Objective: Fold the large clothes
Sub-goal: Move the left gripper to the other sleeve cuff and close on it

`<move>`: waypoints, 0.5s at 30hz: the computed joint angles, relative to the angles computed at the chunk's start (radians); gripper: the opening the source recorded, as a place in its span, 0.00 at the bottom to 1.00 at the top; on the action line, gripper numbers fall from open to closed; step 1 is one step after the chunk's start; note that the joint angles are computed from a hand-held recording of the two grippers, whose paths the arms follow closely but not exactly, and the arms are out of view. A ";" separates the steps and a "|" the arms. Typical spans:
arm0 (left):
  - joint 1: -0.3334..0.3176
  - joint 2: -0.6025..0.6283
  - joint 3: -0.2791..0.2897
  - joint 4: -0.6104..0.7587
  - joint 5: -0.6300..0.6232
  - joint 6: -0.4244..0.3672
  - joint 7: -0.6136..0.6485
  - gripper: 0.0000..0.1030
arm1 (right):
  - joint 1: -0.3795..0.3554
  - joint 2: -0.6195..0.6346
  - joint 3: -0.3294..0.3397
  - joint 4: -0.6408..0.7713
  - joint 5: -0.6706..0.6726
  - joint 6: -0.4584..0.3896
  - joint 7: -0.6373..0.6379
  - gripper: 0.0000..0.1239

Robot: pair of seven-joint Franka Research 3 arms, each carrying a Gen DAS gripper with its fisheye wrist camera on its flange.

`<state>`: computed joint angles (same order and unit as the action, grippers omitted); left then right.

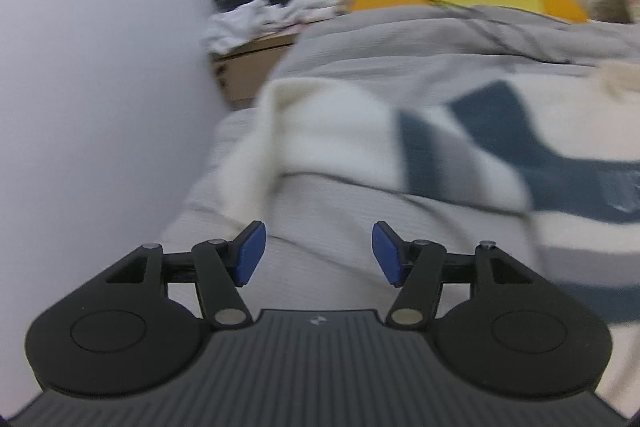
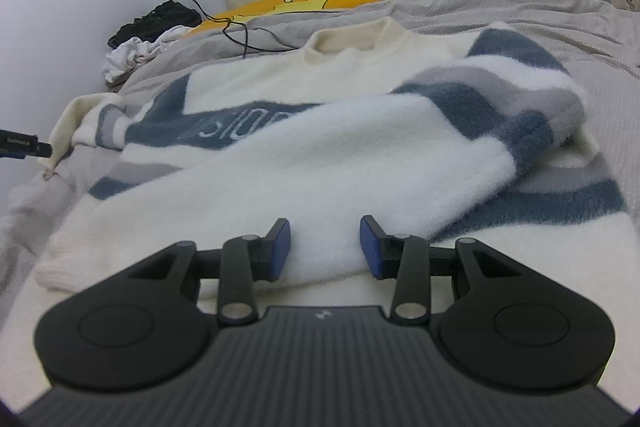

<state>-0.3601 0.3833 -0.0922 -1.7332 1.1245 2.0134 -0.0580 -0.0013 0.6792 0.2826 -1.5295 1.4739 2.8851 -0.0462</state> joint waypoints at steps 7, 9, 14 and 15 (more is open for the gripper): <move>0.075 -0.028 0.028 -0.057 0.033 0.054 0.038 0.66 | 0.010 0.014 0.003 0.017 -0.003 0.024 0.007 0.33; 0.090 -0.012 0.032 -0.048 0.038 0.064 0.079 0.66 | 0.011 0.018 0.009 0.021 0.003 0.039 -0.002 0.33; 0.110 0.056 0.056 0.003 0.033 0.056 0.157 0.67 | 0.021 0.028 0.016 0.035 0.000 0.073 0.002 0.33; 0.108 0.072 0.063 0.019 0.030 0.041 0.171 0.67 | 0.022 0.031 0.017 0.038 -0.003 0.078 0.006 0.34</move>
<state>-0.2516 0.4558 -0.0294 -1.7145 1.1549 2.0546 0.1134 0.0206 0.7102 0.2997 -1.4913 1.4713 2.9627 -0.0401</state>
